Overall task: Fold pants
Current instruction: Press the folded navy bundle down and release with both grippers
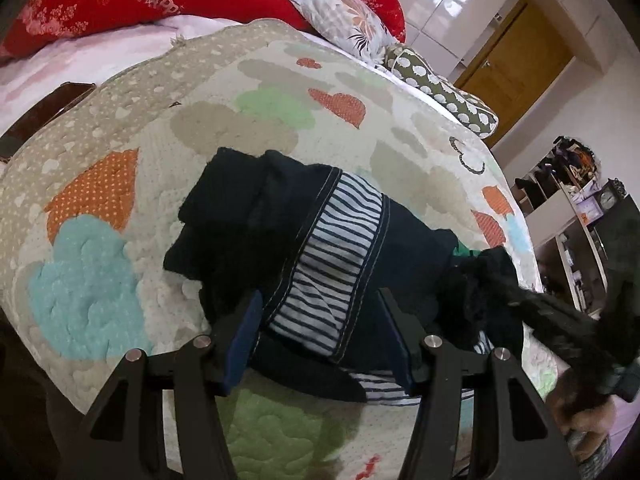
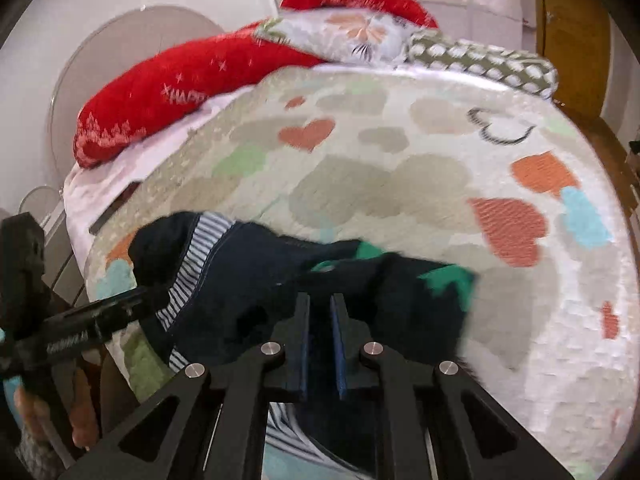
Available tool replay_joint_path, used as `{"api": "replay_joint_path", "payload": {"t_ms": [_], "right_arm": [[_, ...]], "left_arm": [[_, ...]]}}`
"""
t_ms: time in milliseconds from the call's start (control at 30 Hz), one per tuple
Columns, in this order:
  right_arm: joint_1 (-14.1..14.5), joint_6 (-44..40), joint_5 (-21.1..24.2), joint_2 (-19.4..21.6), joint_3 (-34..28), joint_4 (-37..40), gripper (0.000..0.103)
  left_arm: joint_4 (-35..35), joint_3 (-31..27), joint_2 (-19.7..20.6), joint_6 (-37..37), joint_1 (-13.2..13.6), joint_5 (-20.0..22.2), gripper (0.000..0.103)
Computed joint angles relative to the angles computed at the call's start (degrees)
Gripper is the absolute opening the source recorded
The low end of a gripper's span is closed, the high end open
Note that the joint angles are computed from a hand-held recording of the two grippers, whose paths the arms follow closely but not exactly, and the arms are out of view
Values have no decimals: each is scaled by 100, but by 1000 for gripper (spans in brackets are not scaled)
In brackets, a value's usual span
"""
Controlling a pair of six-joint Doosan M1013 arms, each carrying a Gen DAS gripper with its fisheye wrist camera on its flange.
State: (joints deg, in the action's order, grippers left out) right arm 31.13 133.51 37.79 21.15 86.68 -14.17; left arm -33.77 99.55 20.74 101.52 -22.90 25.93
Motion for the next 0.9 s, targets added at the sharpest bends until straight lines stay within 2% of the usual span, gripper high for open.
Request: {"api": "replay_joint_path", "payload": {"t_ms": [100,167,367,500,600,800,900], "right_arm": [[29,-172,331,231,-155,142,11],[60,-97,368,305,-147,-7,12],[26,-271,381,176,-149,209,12],[19,-223,85,2,-95,269,13],[5,-428,61,42,-152,574,17],[23,-592,317,306,-220,963,23],[88,-423,194,234,-154,626,23]], "left_arm": [[-456,47,-40,317,84,38,56],[-764,101,-90,472,153,1,56],[-907,353,-260,133,327,-606,57],[-178,289,-142,-684,366,-422,56],[821,185,-39,-1524,280,-214,57],[1033,212,-110,-1691,256,-231,57],[2096,248,-222,-2544,123,-315,57]]}}
